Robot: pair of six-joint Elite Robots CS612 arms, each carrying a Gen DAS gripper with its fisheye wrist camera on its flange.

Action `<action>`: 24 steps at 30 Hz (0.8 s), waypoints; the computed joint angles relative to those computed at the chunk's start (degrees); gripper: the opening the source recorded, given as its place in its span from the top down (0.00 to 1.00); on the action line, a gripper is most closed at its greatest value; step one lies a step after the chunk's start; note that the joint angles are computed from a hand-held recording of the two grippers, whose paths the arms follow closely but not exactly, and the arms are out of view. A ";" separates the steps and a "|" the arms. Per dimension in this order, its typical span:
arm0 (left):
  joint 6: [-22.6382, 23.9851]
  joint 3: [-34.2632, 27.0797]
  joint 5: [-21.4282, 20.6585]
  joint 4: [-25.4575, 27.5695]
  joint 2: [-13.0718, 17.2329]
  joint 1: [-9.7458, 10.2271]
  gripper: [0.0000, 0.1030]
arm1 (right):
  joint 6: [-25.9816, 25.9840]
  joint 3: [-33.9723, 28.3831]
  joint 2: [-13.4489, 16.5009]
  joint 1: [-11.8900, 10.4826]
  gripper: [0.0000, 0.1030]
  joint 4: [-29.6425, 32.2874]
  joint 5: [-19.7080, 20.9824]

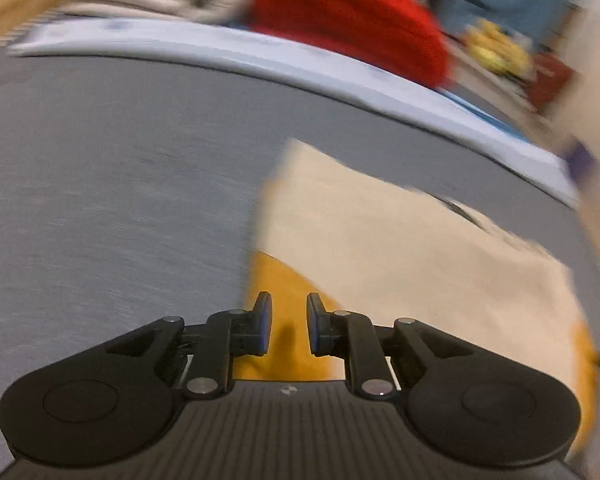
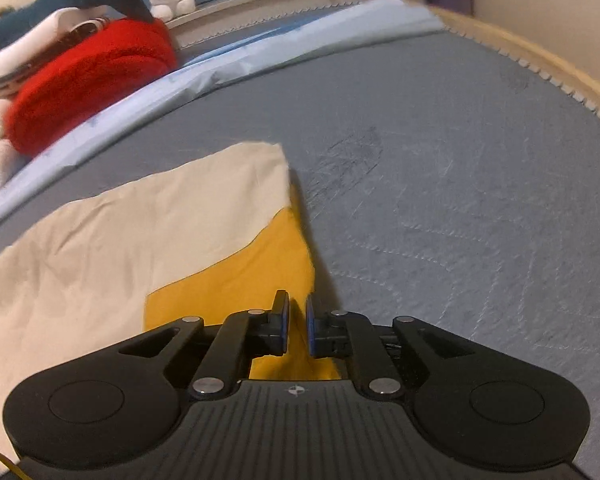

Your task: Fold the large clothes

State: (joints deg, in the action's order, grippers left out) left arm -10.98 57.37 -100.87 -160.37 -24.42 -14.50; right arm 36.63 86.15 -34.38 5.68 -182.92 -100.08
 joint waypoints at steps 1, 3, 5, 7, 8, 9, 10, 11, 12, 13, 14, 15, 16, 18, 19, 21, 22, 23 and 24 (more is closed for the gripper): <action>3.09 0.06 -2.75 1.75 -0.12 0.07 0.82 | 0.69 0.44 -0.15 -0.51 0.90 0.37 2.16; 9.71 -0.04 -3.32 6.64 -0.23 -0.40 0.78 | 1.72 0.85 -0.34 -1.31 0.90 3.24 5.87; 14.77 -1.22 2.45 14.45 0.16 -1.38 0.76 | 1.85 0.72 -0.44 -1.27 0.79 6.70 6.08; 15.35 -1.85 5.28 17.76 0.53 -1.49 0.77 | 2.55 1.25 -0.62 -1.31 0.67 6.94 5.49; 13.95 -1.62 4.51 16.86 0.37 -1.33 0.77 | 3.03 1.66 -0.85 -1.27 0.67 6.45 5.33; 12.72 -0.68 3.94 15.20 -0.13 -1.21 0.77 | 3.46 2.16 -1.16 -1.20 0.67 5.80 5.01; 12.31 0.27 3.15 13.59 -0.69 -1.06 0.76 | 3.38 2.84 -1.37 -1.18 0.67 4.55 5.08; 12.85 0.98 2.17 12.64 -1.08 -0.97 0.75 | 2.51 3.29 -1.49 -1.15 0.67 3.78 5.46; 14.03 1.35 1.33 12.96 -1.23 -0.89 0.75 | 1.15 3.46 -1.56 -0.99 0.67 4.64 5.32; 15.03 0.70 2.02 15.08 -1.03 -0.93 0.75 | -0.03 3.37 -1.62 -0.98 0.67 6.27 5.15; 15.77 0.90 4.19 16.70 -1.02 -1.16 0.75 | -0.75 3.72 -2.13 -0.79 0.67 8.03 4.85; 16.07 1.73 5.62 16.73 -1.35 -1.36 0.75 | -1.04 4.12 -2.49 -0.56 0.67 8.83 4.09; 16.13 2.32 6.54 15.83 -1.66 -1.56 0.75 | -1.01 4.50 -2.93 -0.23 0.67 9.16 2.66; 15.51 5.81 10.05 10.54 -3.48 -2.25 0.67 | -1.34 5.37 -3.93 0.64 0.67 8.70 -1.15; 15.20 8.27 11.20 7.53 -4.76 -2.64 0.56 | -2.02 5.84 -4.46 1.35 0.67 7.56 -3.93; 15.07 12.32 11.49 2.39 -7.20 -3.11 0.49 | -4.25 7.35 -5.70 2.74 0.67 3.14 -8.65; 15.05 13.83 11.91 0.47 -8.20 -3.36 0.49 | -5.14 8.14 -6.32 3.44 0.67 0.32 -10.71; 15.14 15.76 12.42 -2.34 -9.34 -3.64 0.49 | -5.49 8.94 -6.95 4.16 0.67 -2.25 -12.35; 15.09 18.00 12.92 -5.17 -10.71 -3.99 0.49 | -5.55 9.76 -7.55 4.79 0.67 -4.61 -13.47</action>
State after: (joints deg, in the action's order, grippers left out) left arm 4.11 75.37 -87.95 -165.54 -35.13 -18.49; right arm 31.08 95.91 -41.94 10.47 -187.53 -113.55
